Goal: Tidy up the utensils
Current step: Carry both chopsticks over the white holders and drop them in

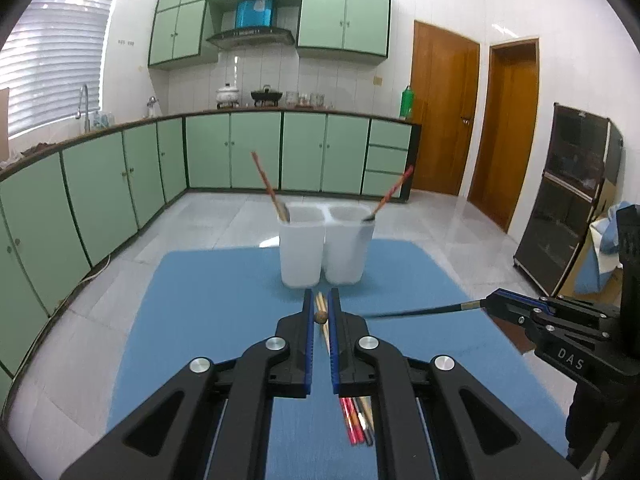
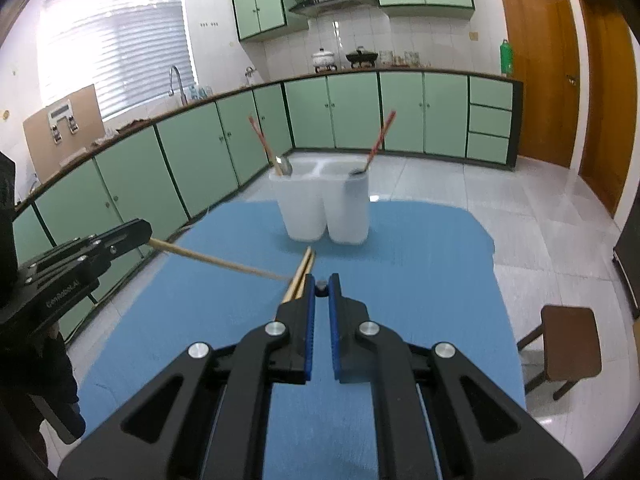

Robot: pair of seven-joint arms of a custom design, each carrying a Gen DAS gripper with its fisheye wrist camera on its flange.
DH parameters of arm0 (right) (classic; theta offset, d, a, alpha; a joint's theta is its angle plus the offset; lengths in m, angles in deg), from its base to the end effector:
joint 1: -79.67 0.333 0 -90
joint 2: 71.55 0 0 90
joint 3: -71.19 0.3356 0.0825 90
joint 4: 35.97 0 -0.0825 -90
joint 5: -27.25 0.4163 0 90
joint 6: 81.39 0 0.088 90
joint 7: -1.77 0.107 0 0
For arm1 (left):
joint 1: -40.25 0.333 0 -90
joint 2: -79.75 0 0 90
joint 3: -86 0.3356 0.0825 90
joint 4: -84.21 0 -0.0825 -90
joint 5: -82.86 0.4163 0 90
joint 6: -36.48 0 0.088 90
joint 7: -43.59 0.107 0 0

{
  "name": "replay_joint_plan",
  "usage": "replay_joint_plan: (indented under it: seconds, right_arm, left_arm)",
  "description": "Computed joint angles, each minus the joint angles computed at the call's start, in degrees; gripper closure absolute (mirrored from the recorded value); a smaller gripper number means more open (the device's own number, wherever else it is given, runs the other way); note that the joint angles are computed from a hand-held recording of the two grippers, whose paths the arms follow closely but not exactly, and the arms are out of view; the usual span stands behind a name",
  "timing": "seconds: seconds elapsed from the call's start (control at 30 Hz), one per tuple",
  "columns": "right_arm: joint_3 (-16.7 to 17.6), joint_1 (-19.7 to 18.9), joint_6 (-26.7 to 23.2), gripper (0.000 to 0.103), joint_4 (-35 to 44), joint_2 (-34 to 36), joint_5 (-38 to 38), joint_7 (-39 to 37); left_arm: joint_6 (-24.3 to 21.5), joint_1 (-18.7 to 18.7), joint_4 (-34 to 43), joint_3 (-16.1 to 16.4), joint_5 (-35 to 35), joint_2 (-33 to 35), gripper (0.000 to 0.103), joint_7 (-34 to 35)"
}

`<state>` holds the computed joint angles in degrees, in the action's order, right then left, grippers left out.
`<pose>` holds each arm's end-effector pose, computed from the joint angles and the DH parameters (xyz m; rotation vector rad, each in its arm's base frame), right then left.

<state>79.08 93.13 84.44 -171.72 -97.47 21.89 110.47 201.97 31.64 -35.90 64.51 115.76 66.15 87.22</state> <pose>0.4471 0.1919 0.6175 -1.6909 1.4649 -0.6383 0.4613 -0.3284 0.6379 -1.4219 1.8055 -1.1350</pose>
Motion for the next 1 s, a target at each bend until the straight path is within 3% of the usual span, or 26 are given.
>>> replay_joint_plan:
  seconds: [0.43,0.73,1.0]
  right_arm:
    - [-5.5,5.0,-3.2,0.097,12.6,5.8,7.2,-11.4]
    - [-5.0,3.3,-2.7,0.097,22.3,11.1,8.7,-16.5]
    - [-4.9,1.0,-0.9,0.097,36.0,20.5,7.8,-15.9]
  left_arm:
    - [1.5,-2.2,7.3,2.6,-2.5,4.4,0.097,6.2]
    - [3.5,-2.5,14.6,3.3,0.8,8.7,0.097,6.9]
    - [3.8,-6.6,33.2,7.8,7.0,20.7,0.097,4.3]
